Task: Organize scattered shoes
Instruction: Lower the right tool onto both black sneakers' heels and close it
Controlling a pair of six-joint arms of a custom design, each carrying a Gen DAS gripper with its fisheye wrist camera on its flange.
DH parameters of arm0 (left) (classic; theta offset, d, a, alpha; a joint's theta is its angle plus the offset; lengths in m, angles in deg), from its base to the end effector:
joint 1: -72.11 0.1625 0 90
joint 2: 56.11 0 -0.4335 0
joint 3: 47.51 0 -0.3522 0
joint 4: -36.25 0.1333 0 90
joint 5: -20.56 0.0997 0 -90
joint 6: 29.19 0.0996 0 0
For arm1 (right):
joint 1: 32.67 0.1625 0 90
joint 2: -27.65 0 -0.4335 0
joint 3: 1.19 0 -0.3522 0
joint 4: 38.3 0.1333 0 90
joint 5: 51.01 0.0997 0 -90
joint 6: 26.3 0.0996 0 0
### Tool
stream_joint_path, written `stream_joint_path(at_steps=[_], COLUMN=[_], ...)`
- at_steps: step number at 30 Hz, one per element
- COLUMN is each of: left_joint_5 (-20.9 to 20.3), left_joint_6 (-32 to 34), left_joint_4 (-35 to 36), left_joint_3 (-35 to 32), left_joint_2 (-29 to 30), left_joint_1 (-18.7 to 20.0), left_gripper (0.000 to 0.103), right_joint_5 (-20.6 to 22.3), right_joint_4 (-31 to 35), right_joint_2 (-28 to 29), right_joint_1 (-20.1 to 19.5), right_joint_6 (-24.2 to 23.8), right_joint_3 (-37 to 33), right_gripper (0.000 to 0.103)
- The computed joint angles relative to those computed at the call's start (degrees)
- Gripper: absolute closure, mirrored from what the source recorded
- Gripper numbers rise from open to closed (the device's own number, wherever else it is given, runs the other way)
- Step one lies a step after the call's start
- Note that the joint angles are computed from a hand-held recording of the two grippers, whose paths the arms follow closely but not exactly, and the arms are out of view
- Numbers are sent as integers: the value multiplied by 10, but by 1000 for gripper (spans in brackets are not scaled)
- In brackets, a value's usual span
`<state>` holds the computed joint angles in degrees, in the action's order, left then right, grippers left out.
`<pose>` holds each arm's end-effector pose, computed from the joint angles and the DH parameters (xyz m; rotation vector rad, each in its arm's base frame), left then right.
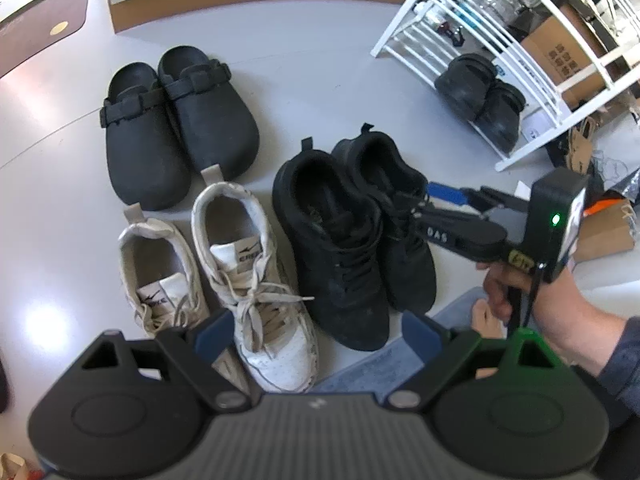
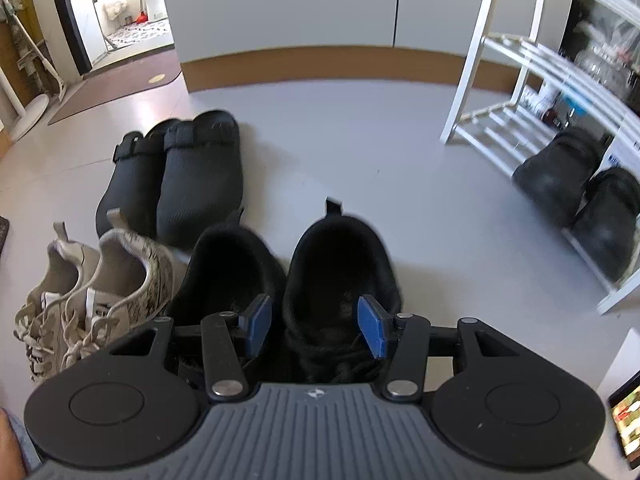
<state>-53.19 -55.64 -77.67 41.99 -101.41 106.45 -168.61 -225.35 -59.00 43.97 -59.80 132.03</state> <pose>-0.4192 -0.4816 0.1008 0.7464 2.5916 0.1108 -0.0074 -0.4083 0.3602 0.1376 -2.2726 0.7574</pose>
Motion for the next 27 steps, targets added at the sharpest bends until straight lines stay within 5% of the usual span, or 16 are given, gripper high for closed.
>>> stream_joint_path(at_steps=[13, 27], left_joint_5=[9, 2], left_joint_6=[3, 4], left_joint_4=[5, -2], left_joint_3=[-1, -2], left_joint_2=[7, 7], left_joint_1=[3, 3], left_gripper=[11, 11], right_joint_5=[73, 60], right_joint_4=[-83, -156], right_joint_2=[29, 82], right_joint_1=[-44, -43], right_joint_6=[-13, -37], right_joint_3=[29, 40], right_gripper=[50, 54])
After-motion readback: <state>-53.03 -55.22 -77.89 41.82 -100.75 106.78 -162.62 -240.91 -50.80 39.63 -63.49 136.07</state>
